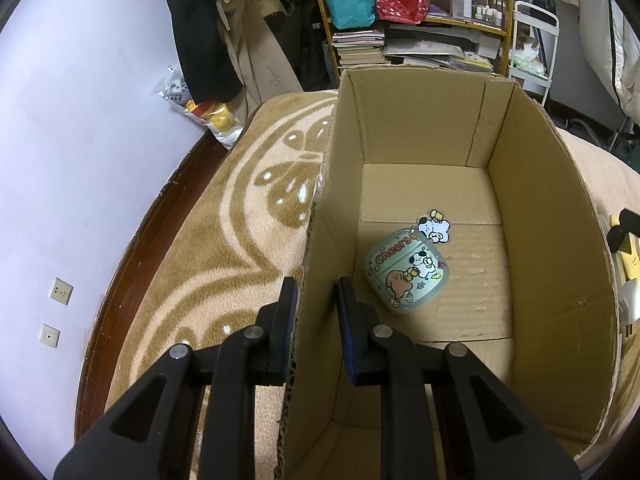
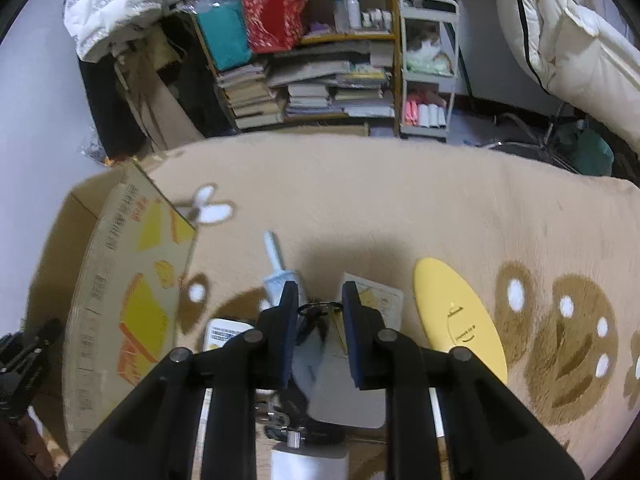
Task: Organize rigid objects
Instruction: 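Return the right tool to the items and grasp the keys with tan tag, then lower the keys into the box beside the case and release them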
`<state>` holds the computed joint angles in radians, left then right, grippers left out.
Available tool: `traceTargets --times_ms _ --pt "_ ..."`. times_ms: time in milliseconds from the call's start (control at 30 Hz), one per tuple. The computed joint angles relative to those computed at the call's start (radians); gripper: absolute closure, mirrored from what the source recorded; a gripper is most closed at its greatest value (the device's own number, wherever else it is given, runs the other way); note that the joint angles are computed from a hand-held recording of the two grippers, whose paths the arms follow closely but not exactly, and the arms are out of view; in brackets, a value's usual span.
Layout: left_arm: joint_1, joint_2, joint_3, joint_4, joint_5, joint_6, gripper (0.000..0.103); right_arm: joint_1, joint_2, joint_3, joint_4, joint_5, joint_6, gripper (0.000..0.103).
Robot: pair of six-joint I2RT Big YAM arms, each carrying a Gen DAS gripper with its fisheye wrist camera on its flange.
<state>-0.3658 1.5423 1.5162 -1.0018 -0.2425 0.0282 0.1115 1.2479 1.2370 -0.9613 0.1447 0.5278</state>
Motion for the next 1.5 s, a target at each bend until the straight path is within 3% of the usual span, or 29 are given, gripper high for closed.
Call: traceTargets --times_ms 367,767,900,1067,1267,1500 --pt "0.002 0.001 0.001 -0.001 0.001 0.004 0.084 0.074 -0.031 0.061 0.081 0.028 -0.023 0.08" --pt "0.002 -0.001 -0.001 0.0 -0.002 0.003 0.084 0.212 -0.03 0.163 0.173 0.024 -0.082 0.08" --pt "0.001 -0.001 0.0 -0.001 -0.002 0.002 0.084 0.246 -0.014 0.185 0.17 -0.014 -0.072 0.08" --pt "0.004 -0.001 0.002 -0.006 0.005 -0.003 0.084 0.282 0.01 0.195 0.144 -0.002 -0.075 0.08" --pt "0.008 -0.001 0.004 -0.012 0.013 -0.007 0.084 0.278 0.028 0.158 0.138 -0.037 -0.061 0.08" --pt "0.01 0.0 0.006 -0.011 0.018 -0.008 0.083 0.275 0.04 0.139 0.131 -0.011 -0.05 0.08"
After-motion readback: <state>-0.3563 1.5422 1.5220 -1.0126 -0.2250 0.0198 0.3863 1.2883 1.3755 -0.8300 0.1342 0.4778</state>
